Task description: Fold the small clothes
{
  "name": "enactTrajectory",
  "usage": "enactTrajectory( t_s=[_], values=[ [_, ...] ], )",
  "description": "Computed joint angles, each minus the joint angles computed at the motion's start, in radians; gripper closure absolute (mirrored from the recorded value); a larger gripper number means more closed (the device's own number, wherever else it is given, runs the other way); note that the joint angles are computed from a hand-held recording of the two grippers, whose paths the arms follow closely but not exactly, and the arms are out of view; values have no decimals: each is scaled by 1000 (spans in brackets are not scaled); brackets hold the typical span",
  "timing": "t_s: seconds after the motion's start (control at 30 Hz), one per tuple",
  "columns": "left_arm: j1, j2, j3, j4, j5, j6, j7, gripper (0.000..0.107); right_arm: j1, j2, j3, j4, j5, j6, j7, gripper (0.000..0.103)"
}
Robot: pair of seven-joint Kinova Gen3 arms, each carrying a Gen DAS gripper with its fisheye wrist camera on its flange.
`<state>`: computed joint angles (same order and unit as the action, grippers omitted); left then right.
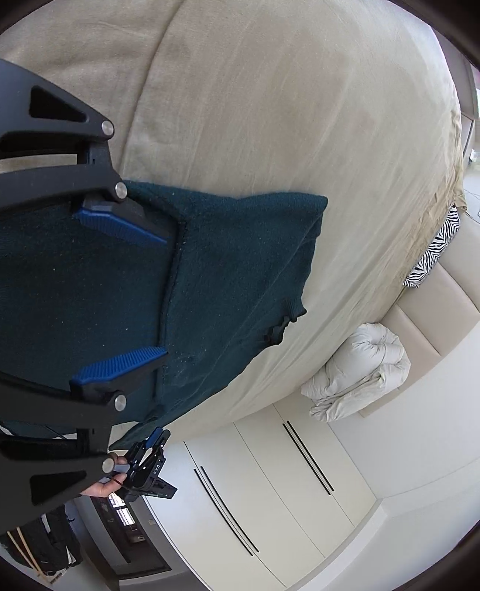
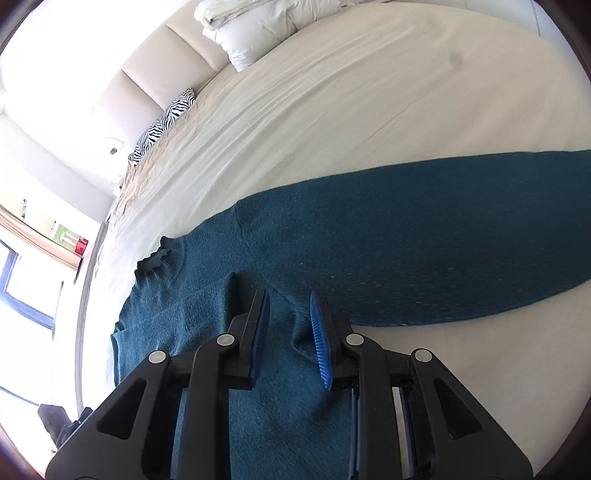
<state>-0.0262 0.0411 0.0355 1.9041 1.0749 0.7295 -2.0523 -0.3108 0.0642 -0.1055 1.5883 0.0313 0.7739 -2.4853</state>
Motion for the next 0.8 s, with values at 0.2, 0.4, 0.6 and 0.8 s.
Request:
enactTrajectory(
  t_s=[0.2, 0.4, 0.6, 0.8],
  values=[
    [80, 4, 53, -26, -60, -28, 85, 40, 134, -241, 18, 248, 35, -67, -112, 32],
    [141, 48, 99, -43, -42, -51, 123, 40, 182, -408, 252, 495, -164, -183, -59, 28],
    [172, 85, 129, -60, -14, -78, 145, 40, 256, -400, 312, 574, -338, -326, 70, 30],
    [169, 77, 127, -49, 8, -85, 140, 40, 272, -317, 423, 555, -453, -344, 193, 79]
  ],
)
